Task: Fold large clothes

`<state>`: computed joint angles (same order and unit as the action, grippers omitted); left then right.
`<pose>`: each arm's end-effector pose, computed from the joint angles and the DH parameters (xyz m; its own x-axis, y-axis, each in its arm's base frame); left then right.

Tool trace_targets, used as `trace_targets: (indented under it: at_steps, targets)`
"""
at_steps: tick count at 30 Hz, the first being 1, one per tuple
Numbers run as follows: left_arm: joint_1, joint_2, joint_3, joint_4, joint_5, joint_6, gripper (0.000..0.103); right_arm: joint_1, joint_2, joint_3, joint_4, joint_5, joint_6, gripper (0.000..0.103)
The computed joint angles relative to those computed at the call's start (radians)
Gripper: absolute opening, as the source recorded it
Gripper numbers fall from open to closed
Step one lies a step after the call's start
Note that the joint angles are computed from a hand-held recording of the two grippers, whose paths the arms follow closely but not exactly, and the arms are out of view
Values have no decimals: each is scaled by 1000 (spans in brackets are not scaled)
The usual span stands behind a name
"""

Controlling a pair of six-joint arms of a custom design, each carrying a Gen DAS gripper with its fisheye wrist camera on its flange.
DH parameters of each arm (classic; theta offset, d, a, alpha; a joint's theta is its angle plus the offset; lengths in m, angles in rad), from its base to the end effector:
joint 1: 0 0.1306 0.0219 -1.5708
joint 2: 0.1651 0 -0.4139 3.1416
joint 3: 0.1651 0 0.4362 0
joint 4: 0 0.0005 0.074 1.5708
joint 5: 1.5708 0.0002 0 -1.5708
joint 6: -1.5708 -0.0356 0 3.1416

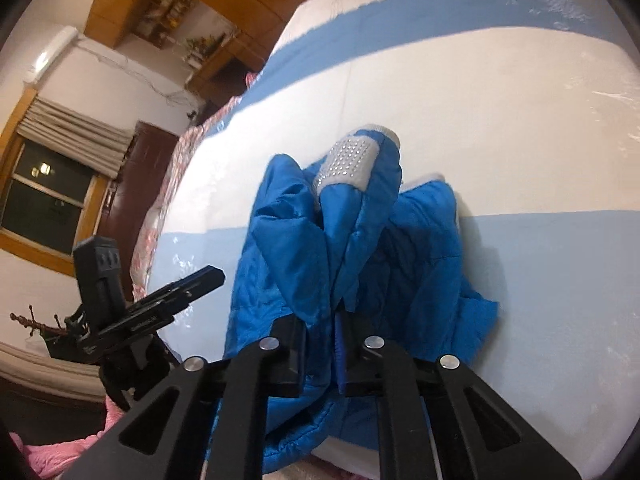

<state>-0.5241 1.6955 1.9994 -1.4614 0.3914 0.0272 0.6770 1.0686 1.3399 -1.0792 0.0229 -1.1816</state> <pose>0.5117 -0.3120 0.5598 -0.8088 0.4385 -0.3920 0.5735 0.7358 -0.3602 0.2977 0.2375 0.5587 -0.7818 0.5583 -0.2775 0.2883 0.7184 0.6331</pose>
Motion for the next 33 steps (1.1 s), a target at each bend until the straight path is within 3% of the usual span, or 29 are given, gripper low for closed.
trace_targets:
  at_steps: [3, 7, 11, 19, 21, 26, 31, 33]
  targets:
    - [-21, -9, -1, -18, 28, -34, 59, 43, -31, -9, -42, 68, -44, 10]
    - [-52, -8, -14, -48, 33, -79, 59, 55, -66, -61, -61, 81, -115, 10]
    - [-68, -14, -53, -29, -2, -107, 59, 50, -95, -157, -26, 38, -186, 11]
    - [-62, -28, -113, 18, -10, -108, 61, 43, -103, -285, 95, 13, -231, 21]
    - [-54, -21, -91, -12, -3, -102, 60, 44, -93, -263, 64, 18, -215, 25]
    - [-30, -42, -71, -38, -29, -86, 60, 105, -22, -61, -224, 164, -153, 30]
    - [-17, -92, -99, -59, -24, -107, 60, 156, 38, 73, -216, 181, -38, 30]
    - [-23, -109, -115, -69, -26, -128, 60, 158, 86, 110, -185, 126, 15, 28]
